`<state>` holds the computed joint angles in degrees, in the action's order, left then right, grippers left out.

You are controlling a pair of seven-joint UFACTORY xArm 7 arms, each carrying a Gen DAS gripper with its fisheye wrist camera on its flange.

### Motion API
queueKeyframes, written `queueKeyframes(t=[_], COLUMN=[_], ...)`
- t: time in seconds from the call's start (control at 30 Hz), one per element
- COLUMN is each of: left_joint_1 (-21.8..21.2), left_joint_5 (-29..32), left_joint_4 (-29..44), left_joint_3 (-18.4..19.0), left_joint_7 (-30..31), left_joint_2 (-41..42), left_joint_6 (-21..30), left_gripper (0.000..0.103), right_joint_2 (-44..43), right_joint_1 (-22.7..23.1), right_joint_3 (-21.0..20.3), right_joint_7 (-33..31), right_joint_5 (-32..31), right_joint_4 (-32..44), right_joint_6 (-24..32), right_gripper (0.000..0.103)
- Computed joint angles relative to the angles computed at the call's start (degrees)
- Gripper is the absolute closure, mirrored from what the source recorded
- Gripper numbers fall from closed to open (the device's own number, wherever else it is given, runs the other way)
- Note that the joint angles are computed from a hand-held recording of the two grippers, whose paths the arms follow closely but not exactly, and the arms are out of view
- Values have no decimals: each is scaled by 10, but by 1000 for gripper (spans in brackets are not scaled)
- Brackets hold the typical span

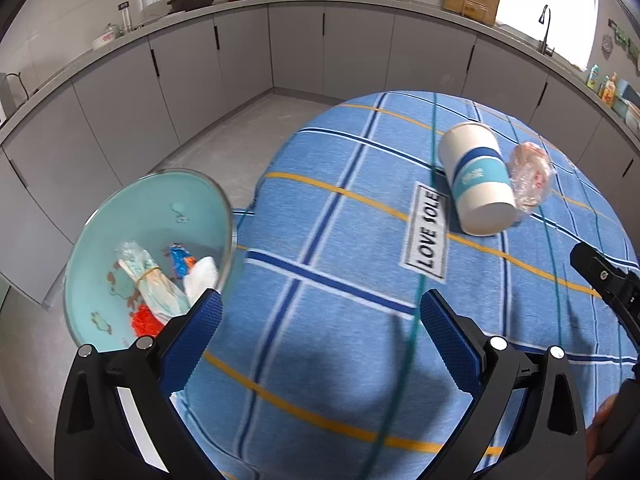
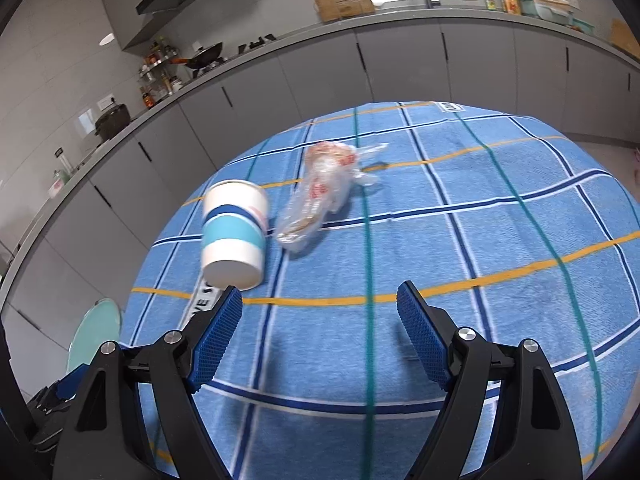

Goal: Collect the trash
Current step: 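Move both open grippers from the bin back to the paper cup and clear bag, then grasp the white-and-blue paper cup with the left gripper while the right gripper grasps the small clear bag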

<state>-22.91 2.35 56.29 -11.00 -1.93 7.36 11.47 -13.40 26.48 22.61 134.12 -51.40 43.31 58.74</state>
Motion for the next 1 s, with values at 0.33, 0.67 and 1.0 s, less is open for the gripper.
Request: queueKeyframes(t=[0.33, 0.67, 1.0], left_joint_1=[-35, -65, -95], left_joint_5=[46, 61, 48], left_joint_4=[36, 128, 247], left_joint_3=[1, 2, 0], left_joint_7=[-36, -52, -43], left_joint_2=[25, 86, 170], left_joint_6=[1, 21, 68], left_gripper=[6, 7, 11], right_joint_2=[-42, -88, -96], right_joint_1=[-20, -74, -161], right_joint_3=[-5, -20, -39], right_joint_7=[-13, -59, -103], right_joint_5=[16, 7, -24], right_joint_4=[-40, -81, -104], right_joint_6=[-17, -74, -198], right_gripper=[24, 29, 37])
